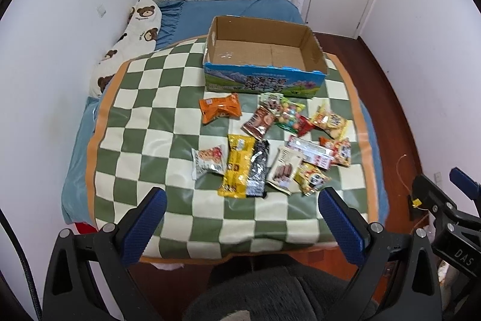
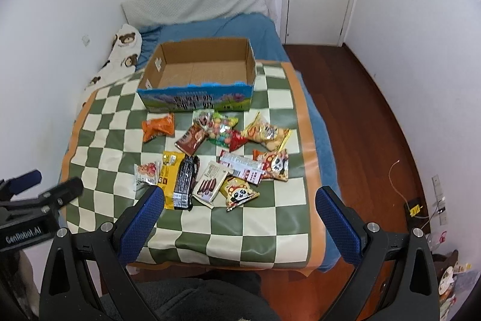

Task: Organize snacks
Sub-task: 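Grasp the yellow-black wafer bag with left tool while right tool grasps Franzzi cookie pack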

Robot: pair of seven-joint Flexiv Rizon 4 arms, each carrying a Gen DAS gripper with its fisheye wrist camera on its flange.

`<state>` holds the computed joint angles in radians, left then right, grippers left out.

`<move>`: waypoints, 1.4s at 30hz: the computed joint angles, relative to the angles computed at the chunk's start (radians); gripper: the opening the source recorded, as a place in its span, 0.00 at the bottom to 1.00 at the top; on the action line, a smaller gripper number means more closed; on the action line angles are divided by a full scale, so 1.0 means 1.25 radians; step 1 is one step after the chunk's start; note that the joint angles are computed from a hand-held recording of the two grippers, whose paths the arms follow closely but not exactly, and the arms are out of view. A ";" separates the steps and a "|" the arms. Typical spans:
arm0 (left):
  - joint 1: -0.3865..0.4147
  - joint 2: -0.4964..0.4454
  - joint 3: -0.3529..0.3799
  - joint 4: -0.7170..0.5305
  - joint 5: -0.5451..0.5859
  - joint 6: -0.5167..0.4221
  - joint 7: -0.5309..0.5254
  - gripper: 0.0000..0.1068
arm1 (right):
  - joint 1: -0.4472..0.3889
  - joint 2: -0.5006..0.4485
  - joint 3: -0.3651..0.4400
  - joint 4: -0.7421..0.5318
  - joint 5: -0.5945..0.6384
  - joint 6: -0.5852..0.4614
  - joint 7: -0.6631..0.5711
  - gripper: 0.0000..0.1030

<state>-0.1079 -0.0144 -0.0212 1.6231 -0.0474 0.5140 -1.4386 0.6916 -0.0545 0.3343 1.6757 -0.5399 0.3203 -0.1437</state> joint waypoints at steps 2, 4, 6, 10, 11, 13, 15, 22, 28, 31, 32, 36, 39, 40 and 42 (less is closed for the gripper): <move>0.000 -0.026 -0.003 -0.007 0.042 0.022 -0.019 0.96 | -0.014 -0.014 -0.010 0.021 0.013 0.043 0.006 0.99; -0.002 -0.071 -0.006 -0.026 0.080 0.026 -0.028 0.96 | -0.032 -0.034 -0.023 0.044 0.041 0.106 0.007 0.99; -0.005 -0.118 -0.004 -0.053 0.110 0.011 -0.029 0.96 | -0.051 -0.056 -0.035 0.065 0.076 0.170 0.011 0.99; -0.016 -0.212 0.005 -0.108 0.139 -0.031 -0.021 0.93 | -0.082 -0.111 -0.055 0.110 0.137 0.310 0.020 0.99; -0.013 -0.231 0.007 -0.110 0.126 -0.031 -0.011 0.92 | -0.089 -0.132 -0.060 0.114 0.158 0.340 0.018 0.99; -0.019 -0.265 0.014 -0.125 0.131 -0.032 -0.014 0.92 | -0.095 -0.176 -0.069 0.116 0.178 0.388 0.007 0.96; -0.020 -0.305 0.014 -0.145 0.118 -0.046 -0.006 0.89 | -0.103 -0.220 -0.072 0.110 0.217 0.431 -0.010 0.92; -0.048 -0.487 0.010 -0.283 0.101 -0.131 0.045 0.89 | -0.116 -0.343 -0.068 0.081 0.335 0.522 -0.052 0.76; -0.066 -0.592 0.015 -0.359 0.082 -0.177 0.076 0.84 | -0.110 -0.381 -0.069 0.063 0.368 0.538 -0.053 0.75; -0.048 -0.586 0.007 -0.327 0.028 -0.155 0.067 0.71 | -0.107 -0.396 -0.068 0.047 0.376 0.535 -0.059 0.75; -0.046 -0.577 0.007 -0.312 0.020 -0.143 0.066 0.69 | -0.108 -0.403 -0.066 0.038 0.382 0.534 -0.063 0.75; -0.032 -0.530 0.029 -0.241 0.012 -0.092 0.036 0.67 | -0.106 -0.429 -0.068 0.011 0.392 0.546 -0.070 0.75; -0.008 -0.509 0.036 -0.204 0.003 -0.084 0.021 0.67 | -0.100 -0.460 -0.071 -0.033 0.390 0.529 -0.075 0.75; -0.003 -0.505 0.038 -0.196 0.001 -0.082 0.017 0.68 | -0.099 -0.474 -0.071 -0.056 0.389 0.510 -0.079 0.75; 0.012 -0.496 0.035 -0.176 -0.008 -0.075 0.022 0.69 | -0.095 -0.504 -0.071 -0.100 0.391 0.478 -0.086 0.75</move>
<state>-0.0934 -0.6349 0.0228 1.4031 -0.0568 0.4197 -1.4116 0.5725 -0.6846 0.2451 1.5512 -0.0516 0.9177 -0.2510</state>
